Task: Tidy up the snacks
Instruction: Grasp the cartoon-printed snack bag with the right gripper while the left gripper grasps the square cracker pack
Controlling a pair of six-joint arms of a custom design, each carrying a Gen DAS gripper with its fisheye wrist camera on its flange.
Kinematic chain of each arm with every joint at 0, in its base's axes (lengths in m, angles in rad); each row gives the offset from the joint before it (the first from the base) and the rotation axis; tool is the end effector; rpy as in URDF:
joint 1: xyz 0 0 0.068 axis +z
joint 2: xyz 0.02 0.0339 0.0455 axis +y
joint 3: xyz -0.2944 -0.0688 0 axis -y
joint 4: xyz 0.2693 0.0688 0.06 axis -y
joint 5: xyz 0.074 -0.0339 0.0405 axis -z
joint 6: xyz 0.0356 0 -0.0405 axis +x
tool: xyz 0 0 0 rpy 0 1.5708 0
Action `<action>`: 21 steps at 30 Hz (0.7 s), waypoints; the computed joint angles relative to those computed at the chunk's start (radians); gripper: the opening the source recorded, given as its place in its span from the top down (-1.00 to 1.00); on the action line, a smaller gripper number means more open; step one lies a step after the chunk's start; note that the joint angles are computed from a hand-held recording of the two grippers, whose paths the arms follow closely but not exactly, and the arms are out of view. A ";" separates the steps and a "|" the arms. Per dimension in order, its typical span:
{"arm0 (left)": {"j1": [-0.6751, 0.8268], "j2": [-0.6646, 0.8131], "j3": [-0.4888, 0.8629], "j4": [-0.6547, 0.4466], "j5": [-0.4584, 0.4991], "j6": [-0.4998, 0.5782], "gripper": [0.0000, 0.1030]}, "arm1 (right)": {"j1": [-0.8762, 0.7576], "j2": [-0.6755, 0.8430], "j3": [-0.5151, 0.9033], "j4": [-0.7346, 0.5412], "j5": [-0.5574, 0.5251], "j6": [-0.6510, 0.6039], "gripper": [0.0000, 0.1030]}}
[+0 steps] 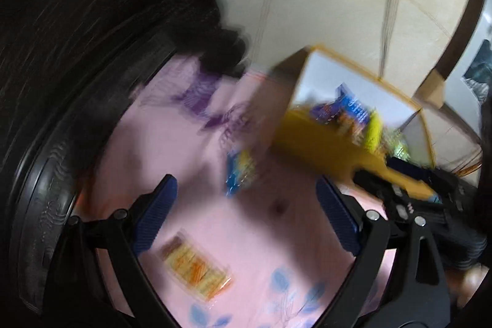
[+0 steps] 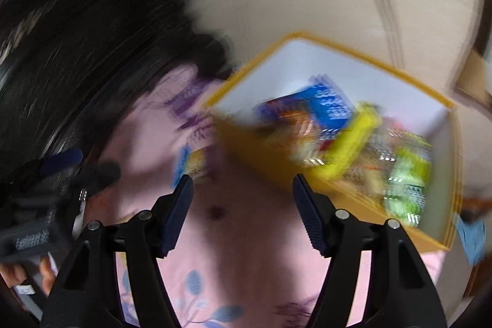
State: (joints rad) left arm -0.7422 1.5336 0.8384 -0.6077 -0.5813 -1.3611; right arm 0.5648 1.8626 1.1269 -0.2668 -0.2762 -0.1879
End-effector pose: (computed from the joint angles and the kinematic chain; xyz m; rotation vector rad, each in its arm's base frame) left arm 0.2209 -0.1760 0.1812 -0.8600 2.3579 0.0788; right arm 0.3351 0.2238 0.1680 -1.0502 2.3713 0.4955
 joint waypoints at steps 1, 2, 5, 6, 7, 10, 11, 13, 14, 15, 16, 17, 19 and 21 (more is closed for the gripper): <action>-0.034 -0.020 -0.036 -0.028 0.012 -0.059 -0.80 | 0.032 0.025 0.007 0.003 -0.003 -0.003 -0.35; -0.079 -0.036 -0.075 -0.054 0.031 -0.123 -0.80 | 0.071 0.064 0.026 0.006 -0.008 0.001 -0.37; -0.168 -0.036 -0.119 -0.088 0.064 -0.227 -0.80 | 0.143 0.172 0.093 0.024 0.028 0.022 -0.38; -0.203 -0.032 -0.134 -0.088 0.080 -0.266 -0.80 | 0.162 0.211 0.117 0.033 0.052 0.031 -0.38; -0.222 -0.026 -0.138 -0.085 0.087 -0.287 -0.80 | 0.182 0.263 0.159 0.032 0.085 0.042 -0.38; -0.264 -0.008 -0.147 -0.071 0.101 -0.324 -0.80 | 0.213 0.365 0.244 0.019 0.145 0.074 -0.38; -0.271 -0.001 -0.147 -0.068 0.103 -0.330 -0.80 | 0.223 0.389 0.267 0.018 0.176 0.084 -0.38; -0.287 -0.001 -0.161 -0.063 0.106 -0.355 -0.80 | 0.239 0.423 0.289 0.033 0.217 0.104 -0.38; -0.295 -0.005 -0.167 -0.066 0.106 -0.370 -0.80 | 0.243 0.443 0.308 0.029 0.229 0.113 -0.38; -0.294 -0.006 -0.172 -0.065 0.110 -0.378 -0.80 | 0.246 0.464 0.330 0.019 0.233 0.119 -0.38; -0.289 -0.006 -0.178 -0.058 0.116 -0.380 -0.80 | 0.252 0.496 0.369 -0.004 0.244 0.125 -0.38; -0.281 -0.004 -0.184 -0.049 0.124 -0.377 -0.80 | 0.257 0.516 0.390 -0.022 0.261 0.121 -0.38; -0.278 -0.001 -0.189 -0.040 0.134 -0.380 -0.80 | 0.258 0.554 0.428 -0.059 0.265 0.116 -0.24; -0.261 0.004 -0.198 -0.017 0.148 -0.376 -0.80 | 0.250 0.536 0.394 -0.012 0.255 0.113 0.11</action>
State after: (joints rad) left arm -1.0027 1.5376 0.6404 -0.6251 -0.4336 -1.7374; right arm 0.8150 2.3990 1.5212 -0.2791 -0.0214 -0.0744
